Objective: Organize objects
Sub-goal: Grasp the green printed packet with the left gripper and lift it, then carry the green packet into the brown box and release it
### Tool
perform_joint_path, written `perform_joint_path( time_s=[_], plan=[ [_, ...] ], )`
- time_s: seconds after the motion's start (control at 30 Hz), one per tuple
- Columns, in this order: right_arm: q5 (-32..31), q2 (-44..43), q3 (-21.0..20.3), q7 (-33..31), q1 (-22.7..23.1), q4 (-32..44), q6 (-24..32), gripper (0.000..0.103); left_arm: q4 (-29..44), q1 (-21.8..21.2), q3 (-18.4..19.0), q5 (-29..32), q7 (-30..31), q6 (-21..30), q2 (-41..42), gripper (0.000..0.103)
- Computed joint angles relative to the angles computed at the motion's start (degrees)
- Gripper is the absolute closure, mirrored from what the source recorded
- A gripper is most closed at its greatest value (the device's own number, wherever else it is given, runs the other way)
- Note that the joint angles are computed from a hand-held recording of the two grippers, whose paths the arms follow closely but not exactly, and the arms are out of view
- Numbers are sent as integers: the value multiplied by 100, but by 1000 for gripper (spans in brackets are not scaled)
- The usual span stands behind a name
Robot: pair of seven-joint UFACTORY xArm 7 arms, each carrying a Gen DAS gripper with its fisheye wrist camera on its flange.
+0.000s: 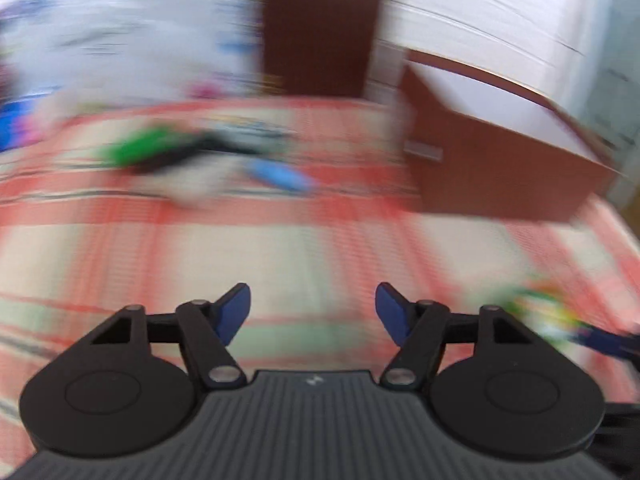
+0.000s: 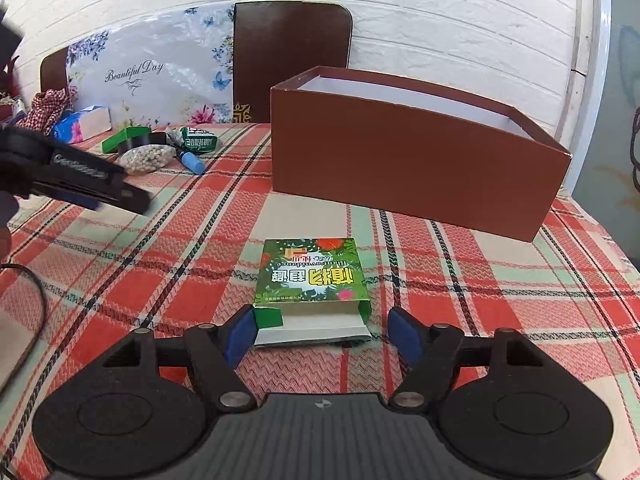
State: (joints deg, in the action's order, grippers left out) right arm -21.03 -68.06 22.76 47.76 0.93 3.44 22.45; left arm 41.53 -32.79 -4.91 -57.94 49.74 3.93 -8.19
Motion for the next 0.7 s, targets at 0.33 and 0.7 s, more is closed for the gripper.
perform_joint_path(
  time_s=[0.33,0.7],
  plan=[
    [49,379,-147,-81,-200,-48,-650,39,396,-29,-557,799,-831,1219,309,41],
    [42,-40,689,113,-1907,-61,-2443,44,1353,17,-690,-520,650,1300,328,70]
  ],
)
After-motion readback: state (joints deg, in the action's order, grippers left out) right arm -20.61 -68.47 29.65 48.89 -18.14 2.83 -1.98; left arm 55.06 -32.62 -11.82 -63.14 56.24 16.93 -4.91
